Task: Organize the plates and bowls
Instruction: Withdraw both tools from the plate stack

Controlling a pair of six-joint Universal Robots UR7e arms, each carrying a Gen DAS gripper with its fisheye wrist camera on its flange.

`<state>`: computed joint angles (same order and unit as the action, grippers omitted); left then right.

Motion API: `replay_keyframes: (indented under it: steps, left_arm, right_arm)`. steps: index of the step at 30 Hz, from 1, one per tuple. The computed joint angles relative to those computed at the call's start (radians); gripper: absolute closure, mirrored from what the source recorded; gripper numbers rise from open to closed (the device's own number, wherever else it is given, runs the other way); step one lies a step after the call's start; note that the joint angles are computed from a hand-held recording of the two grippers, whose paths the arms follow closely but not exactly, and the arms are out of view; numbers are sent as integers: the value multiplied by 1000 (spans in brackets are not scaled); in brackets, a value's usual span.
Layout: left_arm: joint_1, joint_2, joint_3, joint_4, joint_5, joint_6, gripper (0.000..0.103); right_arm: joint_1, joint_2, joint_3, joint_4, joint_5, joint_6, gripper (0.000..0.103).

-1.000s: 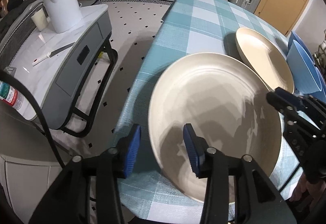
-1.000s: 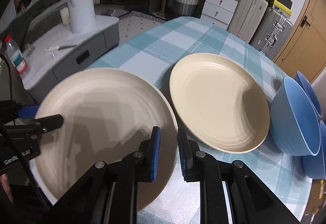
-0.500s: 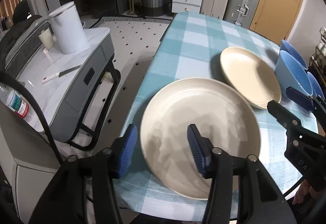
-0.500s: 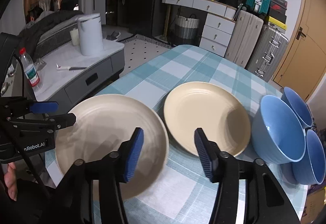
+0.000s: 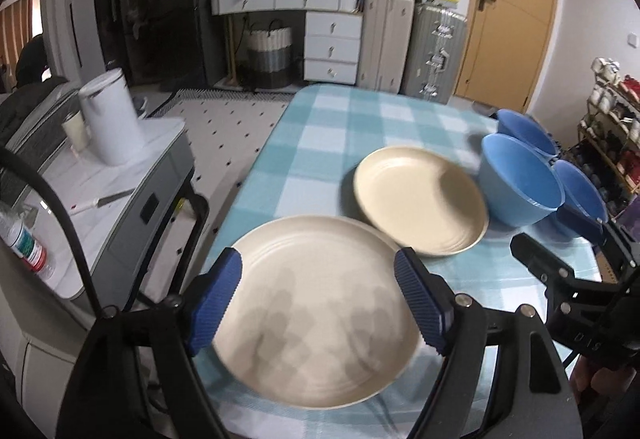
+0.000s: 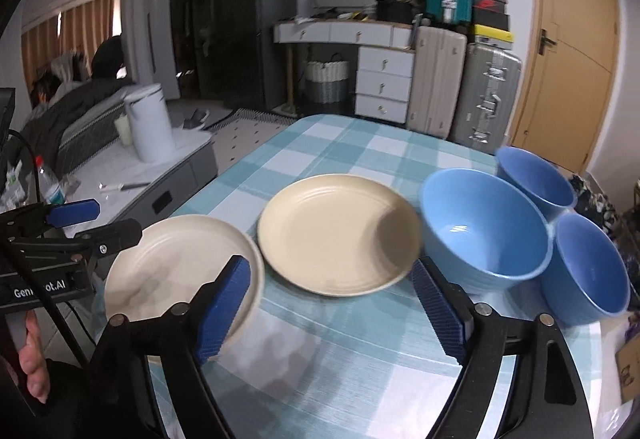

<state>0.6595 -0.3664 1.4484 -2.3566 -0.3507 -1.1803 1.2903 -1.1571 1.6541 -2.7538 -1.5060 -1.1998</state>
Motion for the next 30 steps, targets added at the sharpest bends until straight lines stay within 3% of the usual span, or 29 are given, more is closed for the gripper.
replay_keyframes:
  steps: [5, 7, 8, 14, 18, 21, 24, 30]
  left_arm:
    - [-21, 66, -50, -194, 53, 185, 22]
    - [-28, 98, -78, -273, 74, 259, 3]
    - [-31, 119, -93, -346, 90, 324, 1]
    - [-47, 271, -255, -788, 118, 788, 1]
    - [-51, 351, -362, -944, 123, 995, 1]
    - [-52, 385, -403, -1011, 110, 1085, 0]
    - [-49, 380, -393, -964, 98, 1034, 0]
    - [-49, 380, -390, -1027, 81, 1060, 0]
  right_arm:
    - [-48, -35, 10, -37, 83, 2, 5]
    - [-69, -51, 22, -71, 123, -9, 2]
    - [-77, -58, 28, -93, 135, -16, 2]
    - [-127, -96, 47, -170, 240, 10, 1]
    - [-159, -119, 39, -168, 313, 75, 1]
    - [-178, -131, 22, -142, 348, 132, 1]
    - [-189, -135, 23, -176, 388, 165, 1]
    - [-205, -145, 36, -261, 426, 199, 1]
